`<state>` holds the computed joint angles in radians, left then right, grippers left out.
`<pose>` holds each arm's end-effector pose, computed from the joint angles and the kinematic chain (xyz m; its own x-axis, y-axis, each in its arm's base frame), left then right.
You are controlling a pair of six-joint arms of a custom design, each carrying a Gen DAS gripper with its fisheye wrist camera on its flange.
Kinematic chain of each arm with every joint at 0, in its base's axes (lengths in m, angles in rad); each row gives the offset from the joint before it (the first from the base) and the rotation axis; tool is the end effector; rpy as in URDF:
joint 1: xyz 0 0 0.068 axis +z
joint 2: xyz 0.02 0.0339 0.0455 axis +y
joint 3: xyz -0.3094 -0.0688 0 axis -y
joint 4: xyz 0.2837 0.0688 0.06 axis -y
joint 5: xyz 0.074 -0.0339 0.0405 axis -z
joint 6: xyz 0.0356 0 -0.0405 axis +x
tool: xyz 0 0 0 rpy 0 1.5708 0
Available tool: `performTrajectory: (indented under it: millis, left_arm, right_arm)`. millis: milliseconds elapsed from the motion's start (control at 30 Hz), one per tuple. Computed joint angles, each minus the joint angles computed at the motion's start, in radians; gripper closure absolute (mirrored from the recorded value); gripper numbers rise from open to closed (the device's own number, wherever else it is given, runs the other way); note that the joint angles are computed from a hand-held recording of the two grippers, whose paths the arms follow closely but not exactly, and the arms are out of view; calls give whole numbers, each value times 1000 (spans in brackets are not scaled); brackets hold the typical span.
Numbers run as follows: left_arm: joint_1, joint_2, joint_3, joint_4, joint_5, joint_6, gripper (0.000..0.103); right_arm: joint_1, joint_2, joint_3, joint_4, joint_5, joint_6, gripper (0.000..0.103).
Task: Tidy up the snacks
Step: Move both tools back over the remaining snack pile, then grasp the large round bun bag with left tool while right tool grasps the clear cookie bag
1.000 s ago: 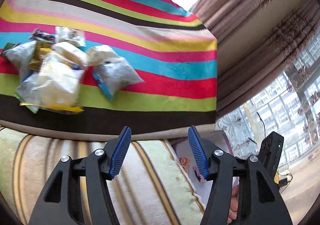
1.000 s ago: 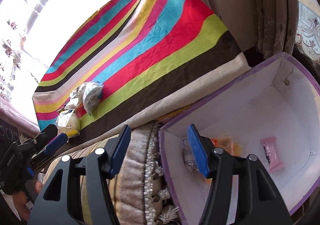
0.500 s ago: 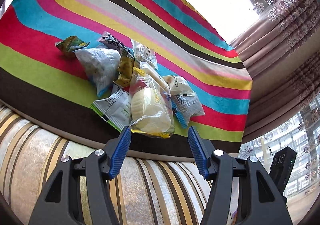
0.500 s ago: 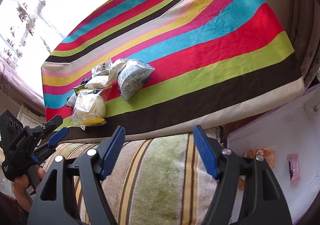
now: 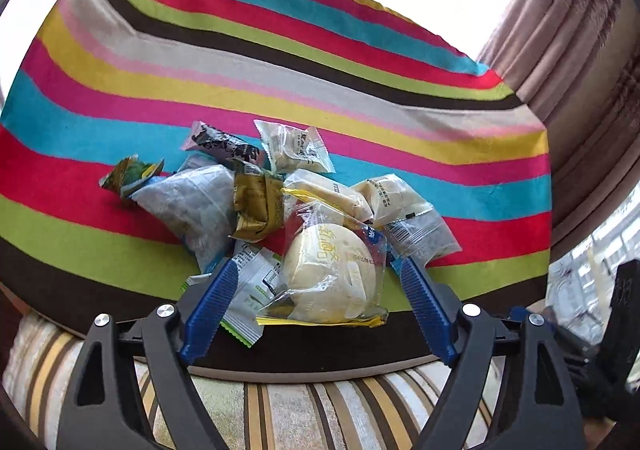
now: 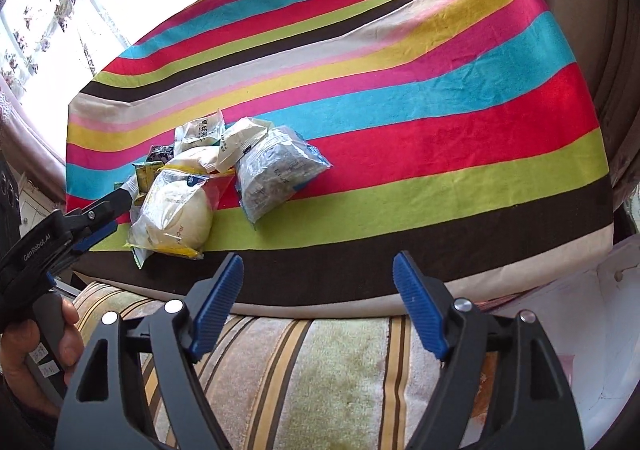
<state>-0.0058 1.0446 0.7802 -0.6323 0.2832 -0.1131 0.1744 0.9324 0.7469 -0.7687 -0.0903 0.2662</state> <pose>0.2216 -0.0112 0.2803 -0.7966 -0.1037 -0.5956 0.0907 0.9535 -0.2874 0.1854 0.0359 0.2793 -0.8341 0.1191 -0.5385 -0.0049 0.9748 0.2231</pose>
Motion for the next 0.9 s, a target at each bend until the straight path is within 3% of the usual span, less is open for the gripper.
performTrajectory:
  millis: [200, 367, 467, 533, 733, 900]
  left_arm:
    - [-211, 109, 53, -26, -248, 19, 16]
    - [-272, 219, 93, -50, -345, -6, 16]
    - [-308, 262, 102, -39, -432, 2, 29]
    - [-316, 280, 108, -33, -441, 3, 37]
    - [-317, 227, 72, -1, -453, -6, 42]
    - [-266, 146, 43, -3, -387, -18, 43]
  right_arm:
    - [61, 43, 34, 28, 139, -98, 22]
    - [78, 87, 57, 58, 209, -174, 19]
    - [91, 125, 74, 76, 218, -206, 16]
    - [106, 153, 86, 89, 221, -228, 15]
    - [124, 236, 113, 147, 188, -241, 11]
    - [97, 306, 135, 187, 105, -224, 11]
